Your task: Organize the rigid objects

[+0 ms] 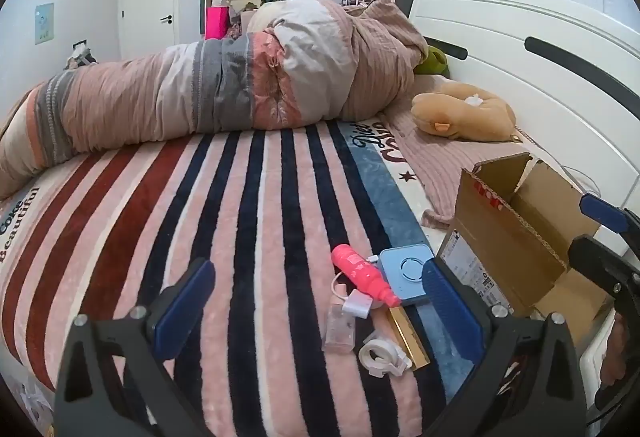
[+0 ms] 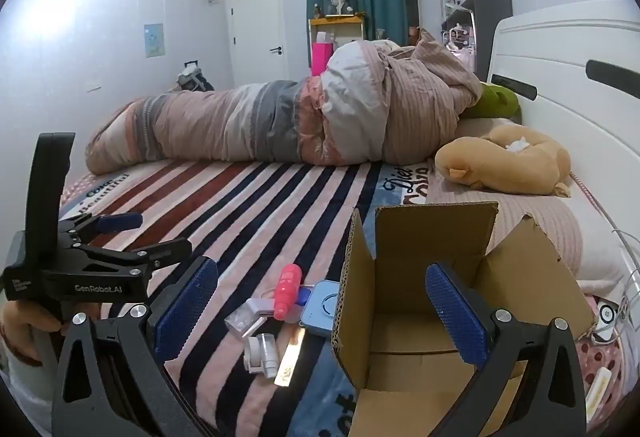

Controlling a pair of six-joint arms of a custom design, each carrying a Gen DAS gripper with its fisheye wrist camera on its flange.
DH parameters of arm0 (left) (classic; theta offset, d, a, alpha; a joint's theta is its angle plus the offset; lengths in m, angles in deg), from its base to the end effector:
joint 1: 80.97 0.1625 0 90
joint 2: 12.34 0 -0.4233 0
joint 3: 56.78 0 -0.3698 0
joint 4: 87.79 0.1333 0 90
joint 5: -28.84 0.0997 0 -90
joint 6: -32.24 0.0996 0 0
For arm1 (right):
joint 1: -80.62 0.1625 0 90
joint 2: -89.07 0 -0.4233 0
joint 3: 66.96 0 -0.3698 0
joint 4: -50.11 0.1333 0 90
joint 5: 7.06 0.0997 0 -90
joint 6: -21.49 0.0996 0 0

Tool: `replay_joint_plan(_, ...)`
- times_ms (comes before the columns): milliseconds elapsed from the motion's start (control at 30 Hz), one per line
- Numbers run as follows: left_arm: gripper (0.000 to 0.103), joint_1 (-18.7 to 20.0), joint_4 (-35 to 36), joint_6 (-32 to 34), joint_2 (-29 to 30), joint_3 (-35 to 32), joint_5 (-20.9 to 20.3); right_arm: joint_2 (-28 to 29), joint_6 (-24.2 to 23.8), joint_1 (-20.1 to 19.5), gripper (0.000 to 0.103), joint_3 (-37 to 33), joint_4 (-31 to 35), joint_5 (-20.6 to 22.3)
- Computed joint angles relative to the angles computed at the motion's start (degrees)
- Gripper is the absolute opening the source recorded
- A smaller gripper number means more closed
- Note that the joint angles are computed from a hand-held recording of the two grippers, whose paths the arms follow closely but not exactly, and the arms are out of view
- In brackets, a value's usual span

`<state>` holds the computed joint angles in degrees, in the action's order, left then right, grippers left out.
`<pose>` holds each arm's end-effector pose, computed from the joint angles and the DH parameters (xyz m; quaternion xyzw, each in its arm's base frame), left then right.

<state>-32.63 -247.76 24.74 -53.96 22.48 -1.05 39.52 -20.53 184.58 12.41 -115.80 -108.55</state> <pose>-0.3145 -0.6840 0.2292 0.1109 0.8356 -0.4192 0.3372 0.2874 -0.6858 0.3049 0.3951 -0.8269 0.3555 0.1838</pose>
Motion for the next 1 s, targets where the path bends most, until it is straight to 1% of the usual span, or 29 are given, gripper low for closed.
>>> replay_joint_plan(133,0.103,0.01,0.25,-0.26,-0.03,-0.04,0.01,0.18,0.12,0.14,0.103,-0.15,-0.28,-0.87)
replay_joint_plan(267,0.103,-0.01,0.03,-0.05,-0.01,-0.01,-0.01,-0.27,0.06,0.09,0.103,0.63,-0.34,-0.45)
replay_joint_plan(300,0.103,-0.01,-0.03,0.01,-0.01,-0.01,-0.04,0.41,0.68,-0.20,0.103,-1.02,1.56,-0.64)
replay_joint_plan(333,0.103,-0.01,0.05,0.01,0.02,-0.05,0.05,0.30,0.67,-0.18,0.103,-0.87,1.57,-0.59)
replay_joint_plan(700,0.103,-0.68,1.04,-0.72,0.66,-1.28,0.38,-0.23,0.26,0.33,0.103,0.26,0.19,-1.14)
replay_joint_plan(800,0.103,-0.47,0.27,-0.12,0.49,-0.89,0.36,-0.43,0.40,0.49,0.103,0.74,-0.65,-1.40)
replay_joint_plan(833,0.103,-0.56,-0.68,0.42,-0.27,0.36,0.17,-0.51,0.55,0.48,0.103,0.79,-0.62,-1.30)
replay_joint_plan(1000,0.103,-0.57,-0.74,0.53,-0.33,0.37,-0.03,-0.49,0.43,0.48,0.103,0.82,-0.75,-1.33)
